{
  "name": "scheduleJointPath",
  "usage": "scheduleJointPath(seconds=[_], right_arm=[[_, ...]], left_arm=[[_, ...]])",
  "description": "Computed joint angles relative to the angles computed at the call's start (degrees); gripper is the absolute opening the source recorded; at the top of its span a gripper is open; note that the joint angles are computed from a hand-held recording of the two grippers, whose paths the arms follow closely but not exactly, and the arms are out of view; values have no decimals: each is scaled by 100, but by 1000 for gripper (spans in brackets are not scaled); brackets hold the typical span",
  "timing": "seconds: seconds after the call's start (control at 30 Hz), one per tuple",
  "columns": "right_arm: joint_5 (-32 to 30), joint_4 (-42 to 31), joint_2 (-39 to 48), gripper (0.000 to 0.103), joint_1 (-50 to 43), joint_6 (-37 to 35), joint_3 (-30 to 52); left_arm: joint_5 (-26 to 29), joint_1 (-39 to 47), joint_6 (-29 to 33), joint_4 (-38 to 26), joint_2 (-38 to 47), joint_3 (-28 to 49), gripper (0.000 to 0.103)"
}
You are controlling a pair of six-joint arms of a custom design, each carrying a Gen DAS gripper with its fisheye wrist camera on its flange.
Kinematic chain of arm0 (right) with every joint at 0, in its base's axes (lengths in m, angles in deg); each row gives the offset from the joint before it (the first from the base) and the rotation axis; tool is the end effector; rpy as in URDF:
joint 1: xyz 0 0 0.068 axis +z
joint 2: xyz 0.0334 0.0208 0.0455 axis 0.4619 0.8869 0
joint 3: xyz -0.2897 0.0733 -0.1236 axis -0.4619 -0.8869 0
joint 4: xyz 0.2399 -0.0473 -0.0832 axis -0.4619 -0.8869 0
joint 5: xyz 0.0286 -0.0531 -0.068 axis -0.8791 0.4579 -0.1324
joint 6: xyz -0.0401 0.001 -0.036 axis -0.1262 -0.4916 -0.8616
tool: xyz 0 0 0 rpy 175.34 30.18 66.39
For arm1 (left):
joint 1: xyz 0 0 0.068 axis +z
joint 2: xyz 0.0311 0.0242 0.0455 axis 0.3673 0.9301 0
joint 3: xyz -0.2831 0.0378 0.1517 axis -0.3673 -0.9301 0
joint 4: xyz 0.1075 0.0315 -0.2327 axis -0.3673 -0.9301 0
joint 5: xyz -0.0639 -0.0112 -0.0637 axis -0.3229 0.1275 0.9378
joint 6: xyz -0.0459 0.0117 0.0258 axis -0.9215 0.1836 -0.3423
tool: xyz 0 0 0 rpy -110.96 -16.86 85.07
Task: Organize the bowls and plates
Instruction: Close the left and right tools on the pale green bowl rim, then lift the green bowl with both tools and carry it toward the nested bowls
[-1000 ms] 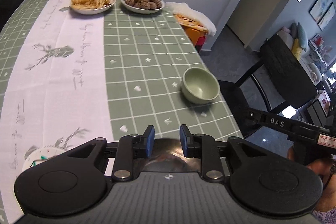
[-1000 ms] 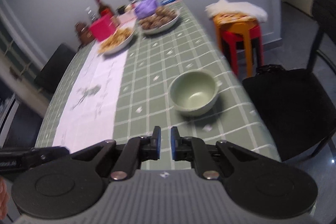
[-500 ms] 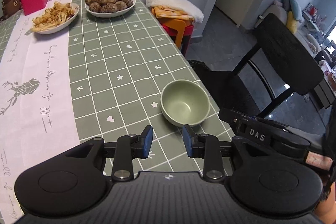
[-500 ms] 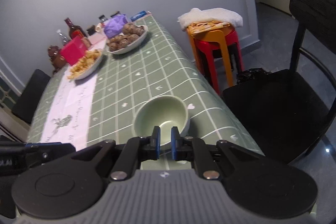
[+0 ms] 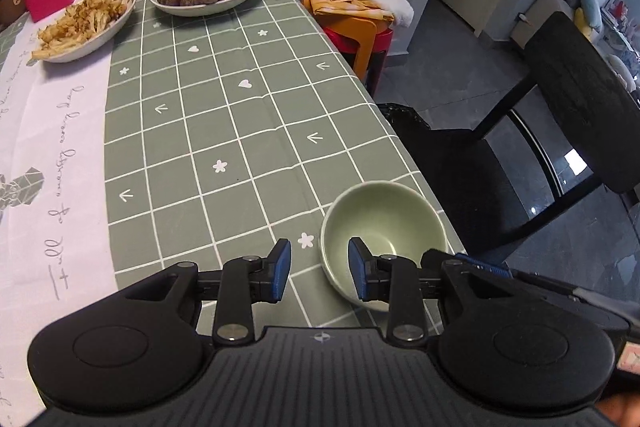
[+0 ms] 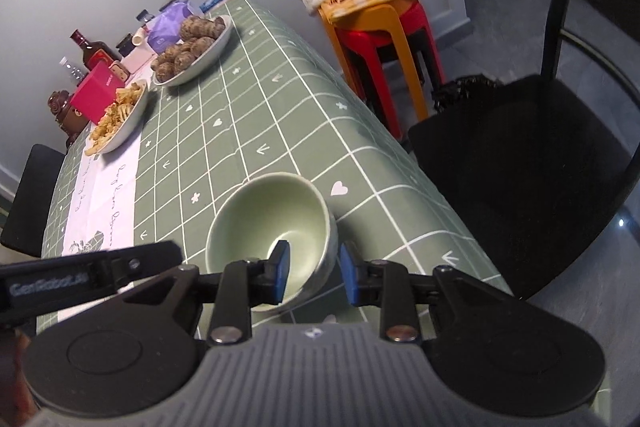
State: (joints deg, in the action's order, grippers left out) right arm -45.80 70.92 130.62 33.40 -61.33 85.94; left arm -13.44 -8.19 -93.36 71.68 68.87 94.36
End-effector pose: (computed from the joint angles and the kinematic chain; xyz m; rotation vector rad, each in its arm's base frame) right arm 0.2816 0.0390 0.1007 0.2400 2.5724 0.5423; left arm 0.2548 -0.1429 0.1576 0.0916 2.6756 -0.2218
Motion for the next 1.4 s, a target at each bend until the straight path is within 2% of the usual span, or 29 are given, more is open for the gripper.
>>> scheduleJointPath(seconds=[0.23, 0.47, 0.57, 0.67, 0.87, 1.3, 1.4], right_arm=[[115, 27, 217, 24, 77, 1, 114], [-47, 96, 393, 17, -14, 48, 155], [-64, 83, 426, 13, -35, 46, 174], [-102, 94, 434, 13, -52, 77, 174], [-30, 86, 395, 12, -4, 61, 147], [-165, -693, 152, 6, 34, -132, 224], [-82, -762, 123, 6, 123, -186, 232]], left_arm=[[-13, 93, -117, 626, 756, 81, 37], [33, 112, -174, 969, 1035, 77, 28], [-26, 16, -90, 859, 1084, 158, 23], [-59, -67, 18, 732, 1118, 225, 16], [-235, -194, 59, 361, 1060, 328, 8], [-498, -510, -29, -213, 436, 31, 8], [-316, -406, -104, -195, 402, -77, 8]])
